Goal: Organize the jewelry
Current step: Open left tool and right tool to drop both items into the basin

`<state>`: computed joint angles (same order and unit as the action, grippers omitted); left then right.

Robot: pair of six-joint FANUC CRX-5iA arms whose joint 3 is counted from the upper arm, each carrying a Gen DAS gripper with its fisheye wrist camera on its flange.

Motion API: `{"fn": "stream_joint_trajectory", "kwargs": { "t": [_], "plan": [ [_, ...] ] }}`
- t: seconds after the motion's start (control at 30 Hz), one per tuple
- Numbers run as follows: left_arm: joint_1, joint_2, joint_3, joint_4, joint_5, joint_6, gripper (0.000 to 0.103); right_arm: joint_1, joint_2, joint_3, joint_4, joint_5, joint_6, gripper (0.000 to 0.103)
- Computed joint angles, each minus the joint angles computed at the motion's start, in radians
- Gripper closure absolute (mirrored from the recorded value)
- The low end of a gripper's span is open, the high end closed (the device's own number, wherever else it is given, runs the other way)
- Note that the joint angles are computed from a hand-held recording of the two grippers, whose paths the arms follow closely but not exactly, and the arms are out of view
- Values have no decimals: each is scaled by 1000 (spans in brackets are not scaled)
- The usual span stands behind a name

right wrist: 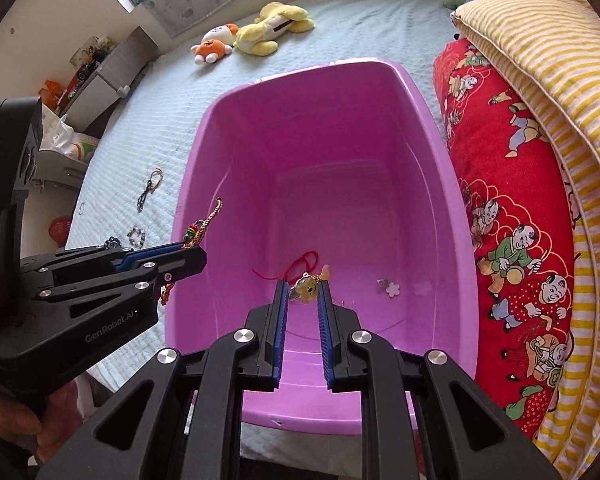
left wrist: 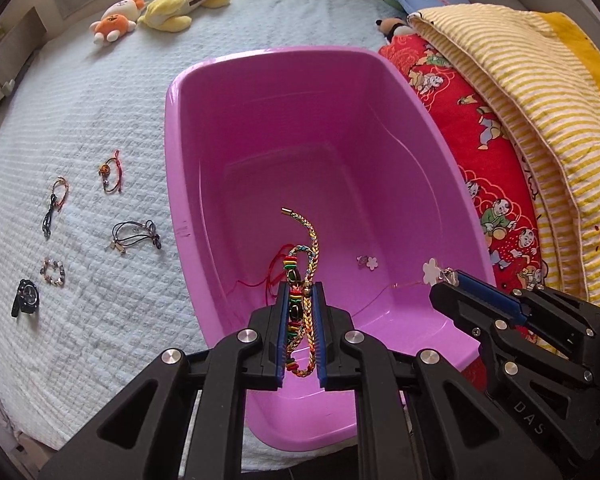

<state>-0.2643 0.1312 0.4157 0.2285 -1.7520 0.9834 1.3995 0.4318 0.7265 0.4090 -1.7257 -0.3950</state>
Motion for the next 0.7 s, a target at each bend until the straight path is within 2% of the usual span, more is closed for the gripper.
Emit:
{"fn": "stream_joint_trajectory", "kwargs": {
  "t": [0.03, 0.07, 0.1, 0.13, 0.17, 0.2, 0.37, 0.7],
  "plan": [
    [-5, 1, 1, -12, 2, -1, 86, -4, -2, -3, -14, -2, -2, 88],
    [-8, 1, 2, -22, 5, -4, 75, -9, 0, 2, -31, -9, -1, 87],
    [-9, -3, -2, -25, 13, -8, 62, -13, 4, 13, -42, -25, 1, 80],
    [-8, -7, -4, -27, 22, -14, 54, -13, 9, 22, -46, -42, 2, 68],
    [-6, -11, -8, -26, 34, -19, 39, -13, 15, 33, -46, -63, 2, 62],
    [-4, -13, -7, -24, 42, -20, 31, -11, 13, 32, -44, -72, -4, 54],
    [8, -3, 15, -18, 28, -17, 26, 2, 6, 37, -44, -116, -60, 53],
    [38, -22, 25, -19, 13, -42, 26, 19, 21, 84, -33, -118, -107, 48]
  ]
}}
